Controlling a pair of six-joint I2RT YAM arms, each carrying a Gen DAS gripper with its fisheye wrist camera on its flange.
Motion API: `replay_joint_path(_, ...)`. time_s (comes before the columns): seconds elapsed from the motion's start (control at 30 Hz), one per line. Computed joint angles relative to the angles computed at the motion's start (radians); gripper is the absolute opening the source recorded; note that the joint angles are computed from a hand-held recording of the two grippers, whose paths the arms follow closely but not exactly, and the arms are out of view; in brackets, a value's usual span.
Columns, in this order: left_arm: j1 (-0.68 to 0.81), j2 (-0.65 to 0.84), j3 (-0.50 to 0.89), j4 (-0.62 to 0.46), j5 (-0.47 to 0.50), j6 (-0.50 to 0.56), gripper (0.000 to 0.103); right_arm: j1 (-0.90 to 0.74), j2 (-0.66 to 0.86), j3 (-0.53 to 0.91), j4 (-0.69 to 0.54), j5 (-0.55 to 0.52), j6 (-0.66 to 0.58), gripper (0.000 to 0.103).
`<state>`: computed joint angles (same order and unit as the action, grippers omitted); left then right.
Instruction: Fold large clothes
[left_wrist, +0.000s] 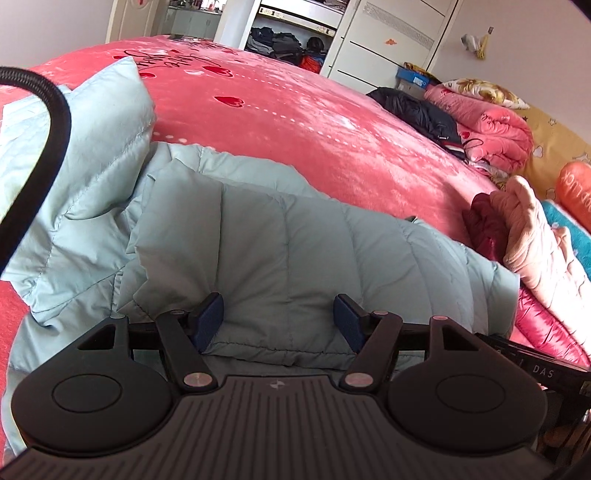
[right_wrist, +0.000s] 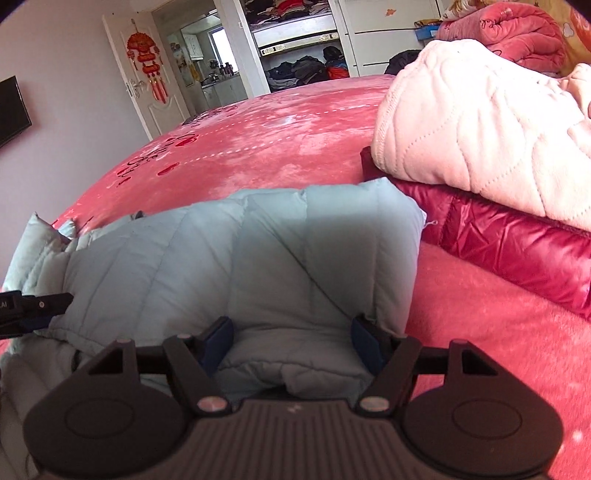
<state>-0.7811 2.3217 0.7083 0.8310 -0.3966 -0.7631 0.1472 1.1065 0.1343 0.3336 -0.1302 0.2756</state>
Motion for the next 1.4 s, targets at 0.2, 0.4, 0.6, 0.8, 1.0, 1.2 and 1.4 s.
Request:
replay_joint_path(0.2,-0.038,-0.054,-0.041,0.01,-0.079,0.016,0.078,0.006,-0.02,0.015,-0.032,0.004,0.003,0.074)
replay_joint_path(0.4,-0.051,-0.224,-0.234,0.164,-0.189,0.038,0.083,-0.02,-0.283,0.002,-0.156,-0.022,0.016,0.088)
replay_joint_path(0.6,0.11,-0.414,-0.412,0.201,-0.256,-0.024,0.093,0.009,-0.412,-0.036,-0.101,0.055,-0.036,0.098)
replay_joint_path(0.8,0.493,-0.389,-0.428,0.229,-0.064,-0.088,0.093,-0.05,-0.285,-0.034,0.014,-0.01,-0.012,0.098)
replay_joint_path(1.0,0.811,-0.24,-0.271,0.184,0.197,-0.057,0.084,-0.069,-0.212,-0.041,0.083,-0.028,-0.026,0.098)
replay_joint_path(1.2,0.945,-0.073,-0.08,0.161,0.359,-0.092,0.078,-0.073,-0.127,-0.046,0.156,-0.027,-0.041,0.098)
replay_joint_path(1.4,1.006,0.039,0.039,0.142,0.458,-0.078,0.075,-0.075,-0.051,-0.042,0.202,-0.04,-0.039,0.098)
